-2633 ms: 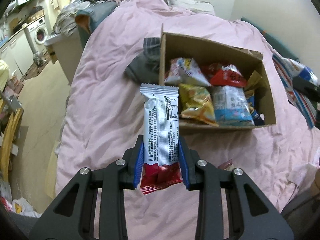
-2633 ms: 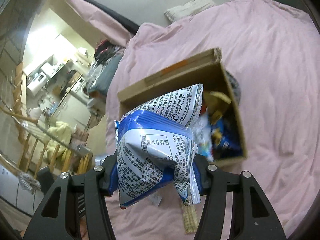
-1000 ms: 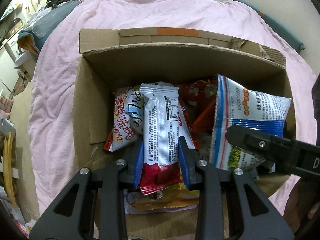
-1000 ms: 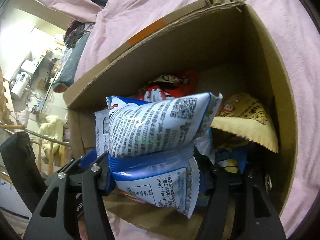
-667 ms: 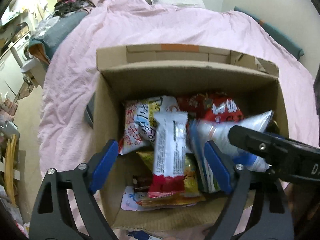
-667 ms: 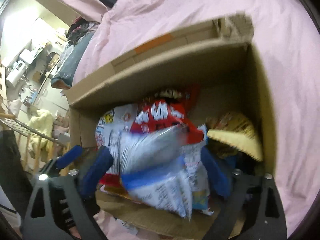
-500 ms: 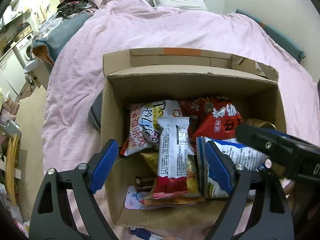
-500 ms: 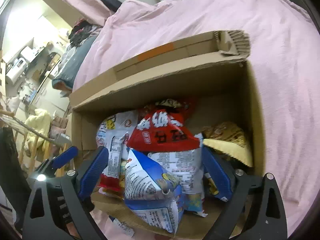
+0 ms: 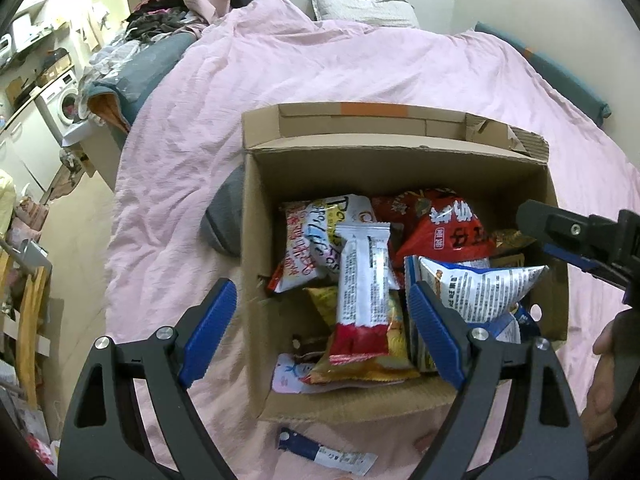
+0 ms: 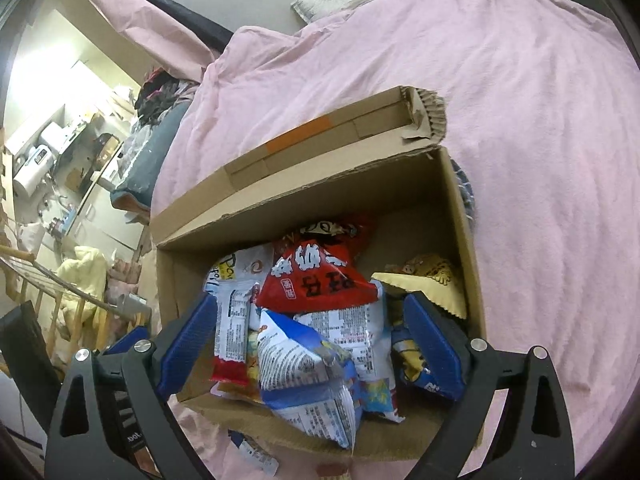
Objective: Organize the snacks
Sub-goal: 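Withdraw both open tools from the box toward the last two bars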
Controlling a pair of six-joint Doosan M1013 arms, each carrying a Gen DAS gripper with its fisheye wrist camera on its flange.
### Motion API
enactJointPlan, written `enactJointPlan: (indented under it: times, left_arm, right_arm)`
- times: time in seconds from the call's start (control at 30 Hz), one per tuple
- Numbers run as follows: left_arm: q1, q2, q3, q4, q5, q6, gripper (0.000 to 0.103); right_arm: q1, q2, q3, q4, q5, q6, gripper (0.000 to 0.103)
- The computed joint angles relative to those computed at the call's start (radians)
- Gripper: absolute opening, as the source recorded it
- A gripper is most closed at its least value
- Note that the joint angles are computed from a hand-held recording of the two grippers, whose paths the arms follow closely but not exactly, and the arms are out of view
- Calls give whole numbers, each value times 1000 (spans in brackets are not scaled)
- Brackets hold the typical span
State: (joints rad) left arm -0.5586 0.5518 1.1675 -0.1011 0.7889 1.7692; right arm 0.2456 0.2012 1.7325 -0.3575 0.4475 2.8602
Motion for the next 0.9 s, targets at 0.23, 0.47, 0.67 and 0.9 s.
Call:
enactJointPlan:
  times: [0.23,0.47,0.67,0.9]
  left_arm:
    - [22,-58,78,-63,-96,42,86]
    - [40,-94,125,-55,-139,-26,98]
    - [55,-108,140,-89,-97,-6,98]
    - [72,-124,168,-100,-65,30,98]
  right_arm:
    - [28,-20,13,-53,-4,72,97]
    - [71,-23,-3,-165,71,132,97]
    - [87,-34,13,-173,72,171,97]
    - [113,-51,35,-171,88,201,97]
